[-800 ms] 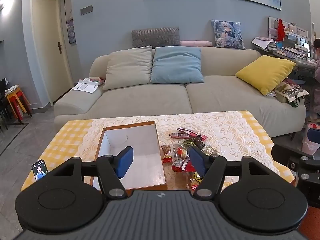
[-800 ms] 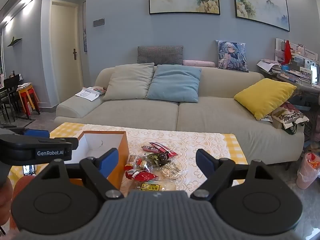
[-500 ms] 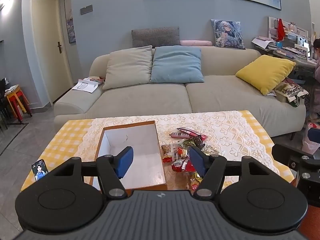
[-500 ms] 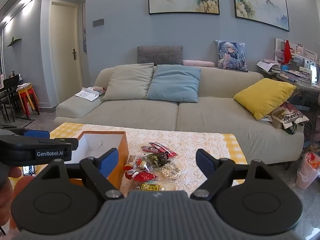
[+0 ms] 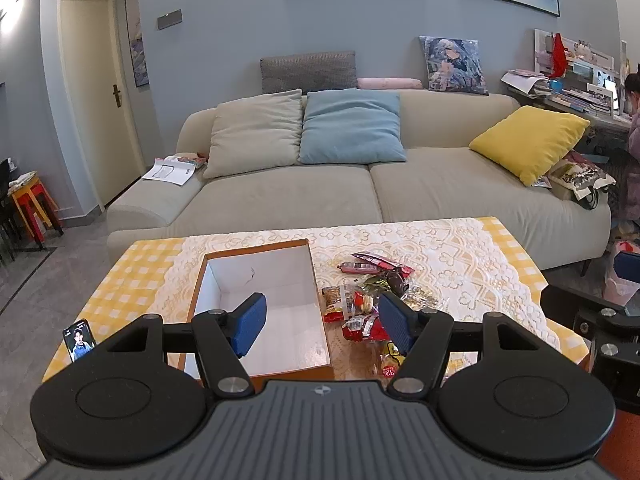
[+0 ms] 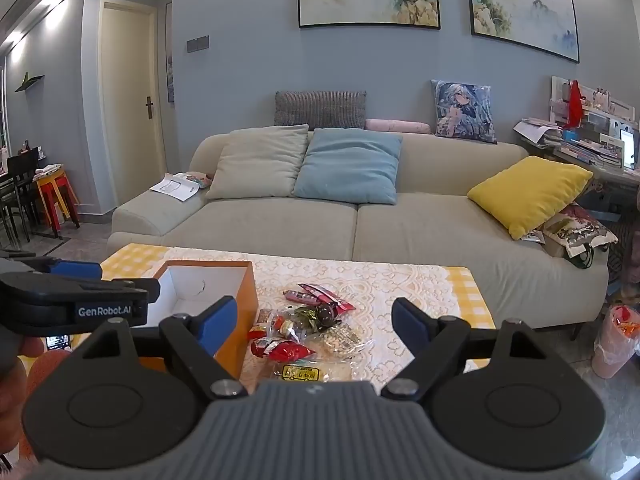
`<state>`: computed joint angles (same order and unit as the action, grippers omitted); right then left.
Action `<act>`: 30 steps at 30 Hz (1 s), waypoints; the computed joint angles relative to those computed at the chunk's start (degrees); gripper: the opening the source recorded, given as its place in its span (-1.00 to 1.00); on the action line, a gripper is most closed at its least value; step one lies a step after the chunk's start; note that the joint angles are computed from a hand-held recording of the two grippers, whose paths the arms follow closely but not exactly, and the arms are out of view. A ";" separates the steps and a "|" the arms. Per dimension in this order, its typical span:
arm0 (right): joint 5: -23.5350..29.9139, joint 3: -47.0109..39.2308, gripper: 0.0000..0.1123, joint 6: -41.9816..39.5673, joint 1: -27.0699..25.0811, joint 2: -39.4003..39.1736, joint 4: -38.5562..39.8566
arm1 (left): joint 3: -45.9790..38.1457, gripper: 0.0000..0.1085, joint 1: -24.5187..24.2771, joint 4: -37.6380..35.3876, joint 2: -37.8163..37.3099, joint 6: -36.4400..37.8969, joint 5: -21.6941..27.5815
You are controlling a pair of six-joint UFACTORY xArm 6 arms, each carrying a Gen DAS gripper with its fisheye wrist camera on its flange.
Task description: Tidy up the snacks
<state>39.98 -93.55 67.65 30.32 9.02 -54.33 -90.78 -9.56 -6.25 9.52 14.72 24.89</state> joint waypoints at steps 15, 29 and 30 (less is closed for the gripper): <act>-0.08 0.15 0.47 0.04 -0.09 0.03 -0.02 | 0.48 0.41 -0.07 -0.03 -0.18 0.53 -0.40; -0.25 0.20 0.47 0.03 -0.19 0.12 0.07 | 0.79 0.41 -0.17 0.26 -0.23 0.24 -0.31; -0.31 0.24 0.47 0.06 -0.23 0.14 0.07 | 0.85 0.41 -0.18 0.34 -0.24 0.19 -0.38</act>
<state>39.67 -93.31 67.71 30.09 9.16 -54.26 -89.94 -9.74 -5.91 9.28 14.91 24.52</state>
